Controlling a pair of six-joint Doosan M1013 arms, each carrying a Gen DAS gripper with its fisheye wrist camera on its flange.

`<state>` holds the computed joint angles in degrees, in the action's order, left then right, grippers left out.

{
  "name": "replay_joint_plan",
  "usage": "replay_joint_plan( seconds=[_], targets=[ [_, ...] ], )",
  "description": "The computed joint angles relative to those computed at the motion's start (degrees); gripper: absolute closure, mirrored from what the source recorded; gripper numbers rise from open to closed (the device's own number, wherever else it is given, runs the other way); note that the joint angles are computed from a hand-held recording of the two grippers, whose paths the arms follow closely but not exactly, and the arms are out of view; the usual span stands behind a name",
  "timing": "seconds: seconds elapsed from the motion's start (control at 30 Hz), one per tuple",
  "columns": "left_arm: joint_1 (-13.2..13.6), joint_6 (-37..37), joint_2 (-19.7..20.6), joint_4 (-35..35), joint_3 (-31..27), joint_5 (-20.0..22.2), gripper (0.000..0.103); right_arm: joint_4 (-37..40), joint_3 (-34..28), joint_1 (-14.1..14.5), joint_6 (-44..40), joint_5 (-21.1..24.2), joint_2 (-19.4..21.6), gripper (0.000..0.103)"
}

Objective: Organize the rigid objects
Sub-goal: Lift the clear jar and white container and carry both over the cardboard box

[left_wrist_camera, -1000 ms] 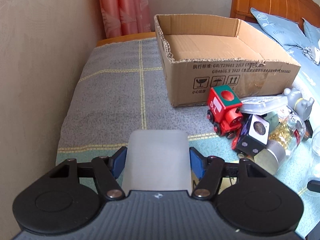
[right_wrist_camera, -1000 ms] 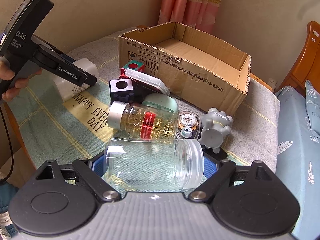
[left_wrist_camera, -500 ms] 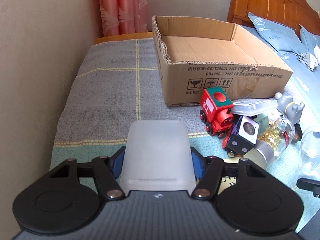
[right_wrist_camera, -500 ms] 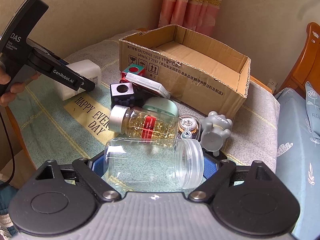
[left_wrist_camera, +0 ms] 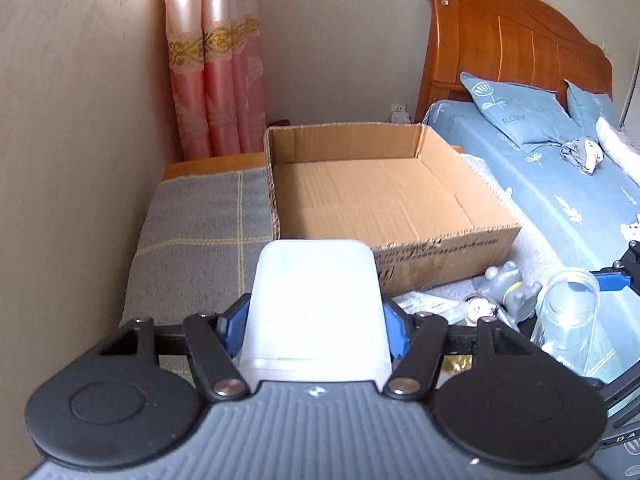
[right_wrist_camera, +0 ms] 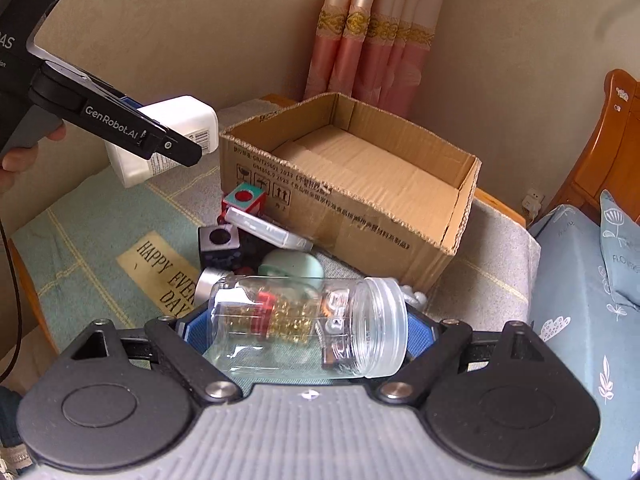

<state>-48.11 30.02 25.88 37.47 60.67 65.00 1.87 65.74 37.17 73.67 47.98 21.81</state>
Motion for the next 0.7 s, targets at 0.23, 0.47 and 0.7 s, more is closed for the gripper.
replay_joint_plan(
  seconds=[0.23,0.47,0.7],
  targets=[
    [2.0,7.4,5.1,0.5,-9.8,0.6,0.04,1.1,-5.4,-0.9,-3.5,-1.1,2.1,0.01],
    [5.1,16.0,13.0,-2.2,-24.3,5.8,0.041,1.3,-11.0,-1.8,-2.7,-0.3,5.1,0.01],
    [6.2,20.4,20.3,1.7,-37.2,11.2,0.014,2.8,-13.2,-2.7,-2.5,-0.4,6.4,0.01]
  ],
)
